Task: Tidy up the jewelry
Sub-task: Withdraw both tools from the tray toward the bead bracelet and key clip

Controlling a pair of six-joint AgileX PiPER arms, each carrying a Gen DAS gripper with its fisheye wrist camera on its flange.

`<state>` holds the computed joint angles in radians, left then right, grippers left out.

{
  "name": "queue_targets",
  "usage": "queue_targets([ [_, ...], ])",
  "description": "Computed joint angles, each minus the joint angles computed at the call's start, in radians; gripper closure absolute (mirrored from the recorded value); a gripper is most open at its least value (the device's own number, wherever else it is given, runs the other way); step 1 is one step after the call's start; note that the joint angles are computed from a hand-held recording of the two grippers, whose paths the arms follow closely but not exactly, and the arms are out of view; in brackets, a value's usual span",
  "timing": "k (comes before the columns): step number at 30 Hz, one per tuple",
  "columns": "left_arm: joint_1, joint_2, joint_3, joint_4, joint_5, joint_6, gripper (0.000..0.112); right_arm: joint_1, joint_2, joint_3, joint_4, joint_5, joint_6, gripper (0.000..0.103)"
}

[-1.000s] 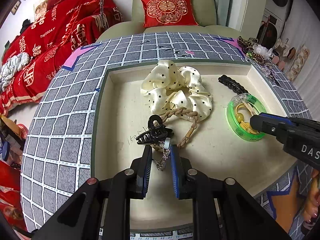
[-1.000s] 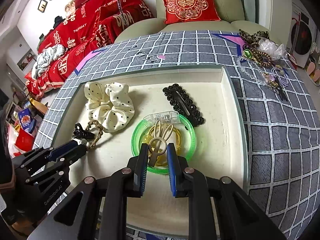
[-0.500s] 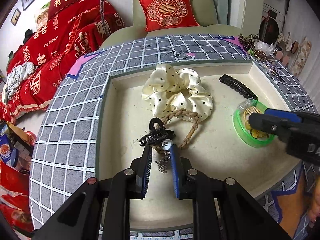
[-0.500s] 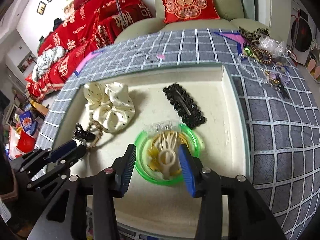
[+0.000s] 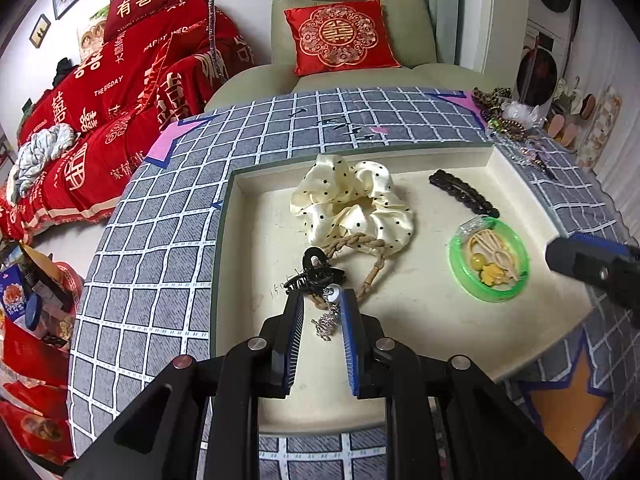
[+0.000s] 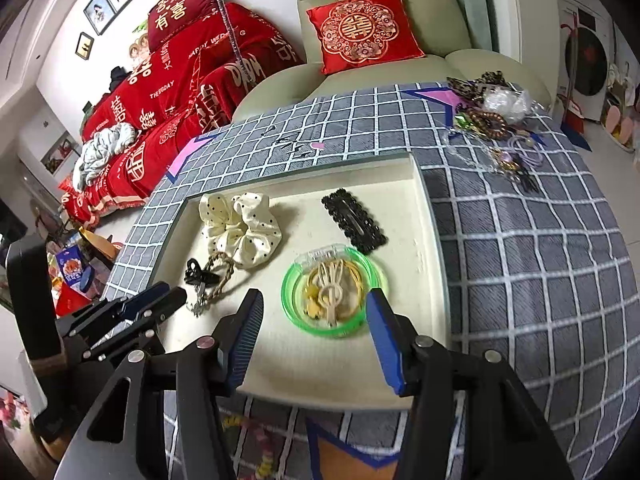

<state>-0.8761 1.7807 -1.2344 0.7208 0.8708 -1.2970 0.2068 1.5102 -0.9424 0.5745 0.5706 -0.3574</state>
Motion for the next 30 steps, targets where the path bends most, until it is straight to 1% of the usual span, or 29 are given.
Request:
queue_targets([
  [1,-0.005,-0.004,0.001,0.005,0.004,-0.006,0.085,-0.001,-0.013,0.009,-0.007,0.004,0.006,0.036],
  [2,-0.011,-0.011,0.005,0.010,0.008,-0.014,0.081,-0.001,-0.028,0.019,-0.016,0.008,0.015,0.035],
  [3,-0.013,-0.015,0.005,0.010,0.013,-0.016,0.047,-0.004,-0.036,0.025,-0.016,0.009,0.014,0.034],
  [4,-0.018,-0.018,0.005,0.016,0.023,-0.032,0.023,-0.006,-0.045,0.031,-0.017,0.011,0.014,0.034],
  [5,-0.038,-0.029,0.017,0.059,0.043,-0.087,0.009,-0.005,-0.052,0.036,-0.025,0.016,0.024,0.033],
  [6,-0.054,-0.039,0.029,0.096,0.052,-0.128,0.009,-0.006,-0.057,0.040,-0.029,0.021,0.027,0.029],
  [7,-0.060,-0.043,0.030,0.101,0.057,-0.129,0.009,-0.008,-0.064,0.047,-0.027,0.022,0.024,0.024],
  [10,-0.057,-0.046,0.014,0.059,0.067,-0.080,0.009,-0.002,-0.088,0.059,-0.044,0.020,0.040,0.023],
  [15,-0.093,-0.074,0.038,0.046,0.098,-0.088,0.009,-0.012,-0.137,0.076,-0.052,0.032,0.067,0.020],
  [17,-0.113,-0.094,0.058,0.043,0.104,-0.106,0.009,-0.017,-0.156,0.086,-0.053,0.039,0.072,0.013],
  [18,-0.123,-0.100,0.063,0.040,0.108,-0.113,0.009,-0.019,-0.163,0.090,-0.052,0.045,0.075,0.000],
  [23,-0.182,-0.131,0.093,0.036,0.136,-0.152,0.009,-0.034,-0.237,0.162,-0.024,0.038,0.049,0.000],
  [26,-0.217,-0.147,0.107,0.035,0.155,-0.174,0.009,-0.044,-0.266,0.175,-0.027,0.070,0.051,0.000],
  [30,-0.255,-0.167,0.124,0.029,0.173,-0.197,0.009,-0.045,-0.312,0.187,-0.074,0.111,0.096,0.000],
])
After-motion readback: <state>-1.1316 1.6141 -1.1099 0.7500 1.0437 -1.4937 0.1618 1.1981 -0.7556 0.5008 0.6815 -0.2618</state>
